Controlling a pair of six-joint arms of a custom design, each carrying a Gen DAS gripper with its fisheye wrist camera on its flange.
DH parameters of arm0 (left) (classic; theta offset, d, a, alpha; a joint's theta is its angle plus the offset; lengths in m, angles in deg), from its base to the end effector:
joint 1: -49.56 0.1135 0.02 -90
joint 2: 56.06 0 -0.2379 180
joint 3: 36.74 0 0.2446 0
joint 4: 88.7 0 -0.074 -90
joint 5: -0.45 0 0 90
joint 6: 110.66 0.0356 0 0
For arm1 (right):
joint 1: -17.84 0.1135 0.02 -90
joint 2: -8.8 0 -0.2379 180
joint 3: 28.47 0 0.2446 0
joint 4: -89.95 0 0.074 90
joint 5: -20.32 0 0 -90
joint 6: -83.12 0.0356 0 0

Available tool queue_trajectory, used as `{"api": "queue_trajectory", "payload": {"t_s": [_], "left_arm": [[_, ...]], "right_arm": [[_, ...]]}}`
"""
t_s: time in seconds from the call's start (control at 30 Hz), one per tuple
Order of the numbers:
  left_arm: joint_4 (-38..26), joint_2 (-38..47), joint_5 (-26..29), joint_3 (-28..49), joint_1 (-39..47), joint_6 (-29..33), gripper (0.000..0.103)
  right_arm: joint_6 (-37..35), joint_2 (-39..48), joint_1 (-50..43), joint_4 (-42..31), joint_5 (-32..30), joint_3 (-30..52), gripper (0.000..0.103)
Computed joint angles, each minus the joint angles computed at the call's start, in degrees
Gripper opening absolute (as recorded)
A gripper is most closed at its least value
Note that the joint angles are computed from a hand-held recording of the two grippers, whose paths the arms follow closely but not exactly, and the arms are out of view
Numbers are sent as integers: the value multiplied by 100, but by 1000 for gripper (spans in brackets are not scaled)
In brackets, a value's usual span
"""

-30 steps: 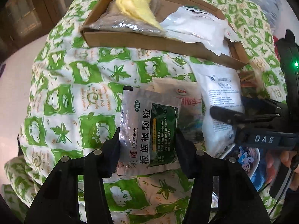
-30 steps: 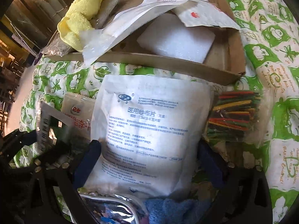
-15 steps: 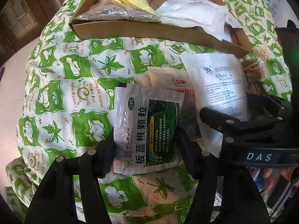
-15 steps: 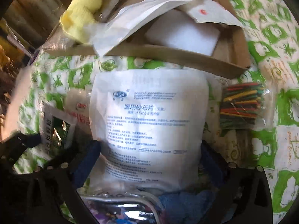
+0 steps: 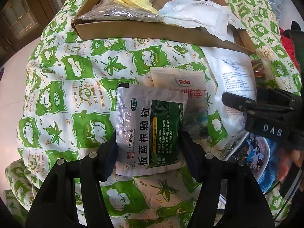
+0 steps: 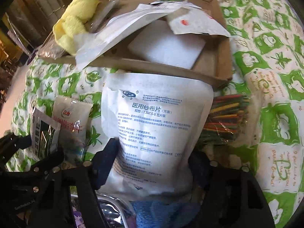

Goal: Organize soft objects
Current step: 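Grasp and lift the white gauze bag with the right gripper while the left gripper lifts the sachet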

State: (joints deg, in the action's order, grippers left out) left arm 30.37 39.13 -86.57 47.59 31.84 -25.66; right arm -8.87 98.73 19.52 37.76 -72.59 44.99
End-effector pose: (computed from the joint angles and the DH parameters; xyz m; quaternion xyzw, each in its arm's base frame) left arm 0.3004 -0.0979 0.2003 0.1134 0.9805 -0.0563 0.1500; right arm 0.2940 0.0104 0.1800 -0.0362 0.9817 0.0245 0.1852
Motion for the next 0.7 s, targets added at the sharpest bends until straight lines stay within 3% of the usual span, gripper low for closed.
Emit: {"api": "queue_trajectory", "payload": {"t_s": [0.03,0.1,0.2,0.27,0.33,0.4,0.57,0.7], "left_arm": [[-17,52,-33,36,-40,-25,63],[-85,92,22,81,8,110,74],[-128,217,-363,139,-321,228,83],[-92,231,-623,118,-505,226,83],[-48,173,-526,67,-457,189,83],[10,77,-404,-4,-337,142,76],[107,-133,-178,-142,-76,94,58],[143,-298,-40,-222,50,165,48]], "right_arm": [[-62,-44,-5,31,20,-44,69],[-56,-70,-11,89,-17,-108,73],[179,-82,200,272,19,-284,89],[257,-26,569,458,361,-406,99],[253,11,577,530,412,-417,100],[269,2,478,448,297,-359,97],[-26,-195,166,354,165,-317,70],[-393,-541,-220,273,-252,-476,58]]}}
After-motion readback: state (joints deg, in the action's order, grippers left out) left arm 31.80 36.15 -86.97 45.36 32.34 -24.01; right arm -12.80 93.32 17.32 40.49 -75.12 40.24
